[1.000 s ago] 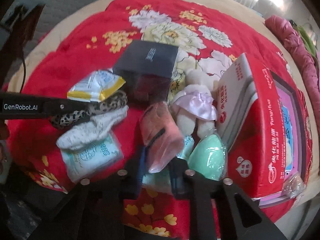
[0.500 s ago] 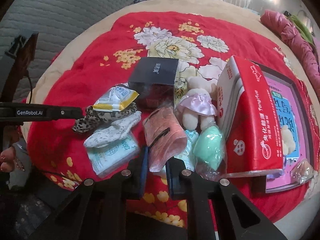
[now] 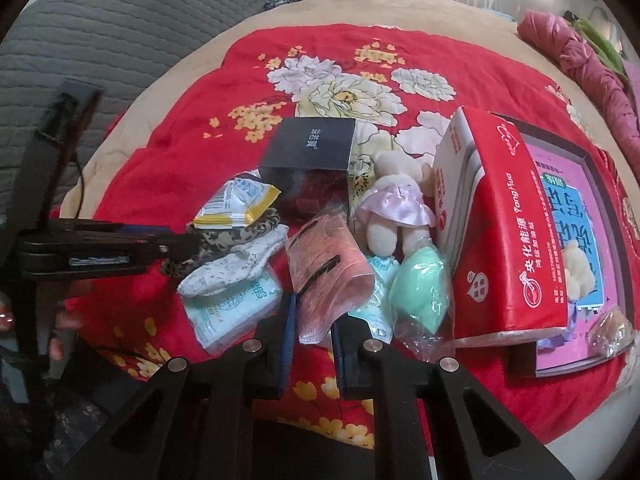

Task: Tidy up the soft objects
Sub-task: 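Grasp the leopard-print scarf with the left tool while the right tool grasps the pink towel packet, then lift the scarf with the left tool while the right tool carries the pink packet over the box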

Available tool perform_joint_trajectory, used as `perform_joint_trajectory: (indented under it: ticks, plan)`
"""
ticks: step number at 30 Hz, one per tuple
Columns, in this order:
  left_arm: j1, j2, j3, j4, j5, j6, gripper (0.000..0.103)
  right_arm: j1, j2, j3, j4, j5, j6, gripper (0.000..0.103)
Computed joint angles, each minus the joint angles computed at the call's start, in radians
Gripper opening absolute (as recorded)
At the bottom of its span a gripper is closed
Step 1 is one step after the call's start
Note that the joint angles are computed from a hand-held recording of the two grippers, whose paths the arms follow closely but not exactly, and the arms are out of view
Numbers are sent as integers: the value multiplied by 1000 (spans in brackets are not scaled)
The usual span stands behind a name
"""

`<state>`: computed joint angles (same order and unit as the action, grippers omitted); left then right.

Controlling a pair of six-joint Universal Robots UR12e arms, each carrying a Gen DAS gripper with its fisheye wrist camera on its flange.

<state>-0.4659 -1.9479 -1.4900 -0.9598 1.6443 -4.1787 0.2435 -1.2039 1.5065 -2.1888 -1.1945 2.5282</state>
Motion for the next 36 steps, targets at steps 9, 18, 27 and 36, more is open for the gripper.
perform_joint_trajectory:
  ticks: [9, 18, 27, 36]
  plan:
    - [33, -23, -25, 76, -96, 2, 45, -2, 1, -7, 6, 8, 5, 17]
    - [43, 8, -80, 190, -127, -37, 10, -10, -6, -10, -2, 21, 17, 17]
    - [12, 56, -54, 127, -30, -20, 10, -21, -25, -1, -7, 68, 27, 17]
    - [-25, 76, -2, 66, 78, -15, 10, -38, -44, 7, -31, 125, 43, 17]
